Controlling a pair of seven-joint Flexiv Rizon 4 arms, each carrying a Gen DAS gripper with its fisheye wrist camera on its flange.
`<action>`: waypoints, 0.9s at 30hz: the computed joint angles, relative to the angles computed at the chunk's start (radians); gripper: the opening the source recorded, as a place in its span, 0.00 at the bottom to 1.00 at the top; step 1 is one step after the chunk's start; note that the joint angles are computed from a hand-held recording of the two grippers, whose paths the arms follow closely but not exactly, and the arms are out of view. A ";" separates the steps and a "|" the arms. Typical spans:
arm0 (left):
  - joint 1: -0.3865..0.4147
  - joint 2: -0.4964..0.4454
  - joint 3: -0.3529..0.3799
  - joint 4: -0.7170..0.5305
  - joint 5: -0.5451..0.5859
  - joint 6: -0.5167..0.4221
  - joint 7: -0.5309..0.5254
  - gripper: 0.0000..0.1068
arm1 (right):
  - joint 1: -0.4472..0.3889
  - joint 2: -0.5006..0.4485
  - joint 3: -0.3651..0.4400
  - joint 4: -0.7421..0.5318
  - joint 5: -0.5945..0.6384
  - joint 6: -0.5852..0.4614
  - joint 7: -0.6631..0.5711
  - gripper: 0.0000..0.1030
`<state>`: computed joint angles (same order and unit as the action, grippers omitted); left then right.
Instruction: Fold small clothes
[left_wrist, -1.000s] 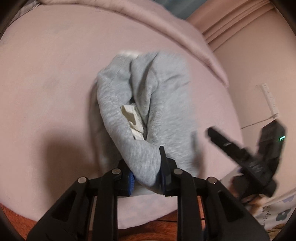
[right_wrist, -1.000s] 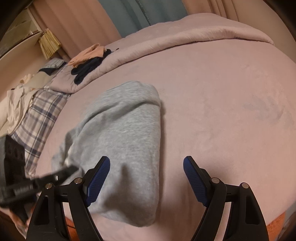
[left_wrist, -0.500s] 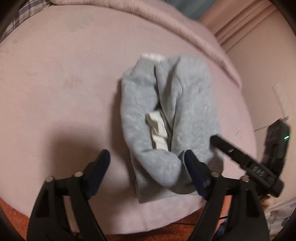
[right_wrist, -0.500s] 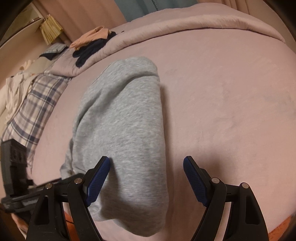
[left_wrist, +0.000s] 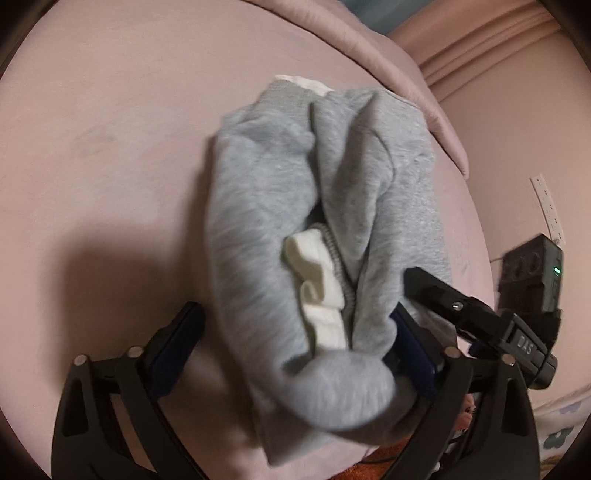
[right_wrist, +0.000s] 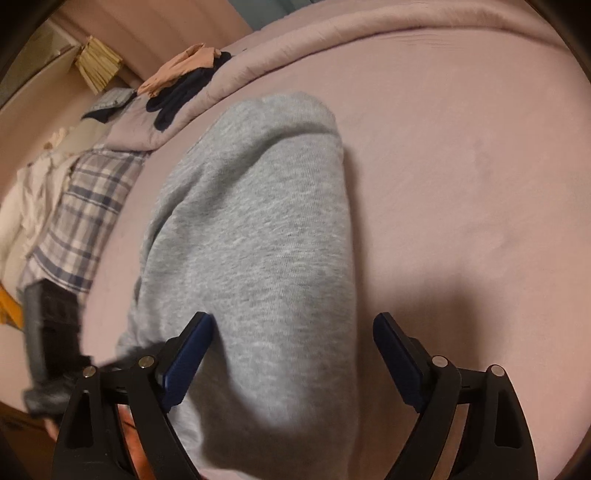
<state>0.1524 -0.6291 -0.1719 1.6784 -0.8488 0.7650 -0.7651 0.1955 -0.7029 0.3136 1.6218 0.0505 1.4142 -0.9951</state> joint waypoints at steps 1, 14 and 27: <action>0.011 -0.007 -0.011 -0.009 -0.010 -0.028 0.008 0.67 | -0.018 -0.013 0.026 -0.013 0.010 -0.001 -0.013 0.86; -0.022 0.104 -0.031 0.047 -0.165 0.037 0.125 0.45 | -0.032 -0.014 0.084 -0.047 0.049 0.064 -0.119 0.39; -0.061 0.054 -0.031 -0.025 -0.264 0.126 0.254 0.46 | 0.067 -0.022 -0.101 -0.113 -0.127 0.185 -0.049 0.39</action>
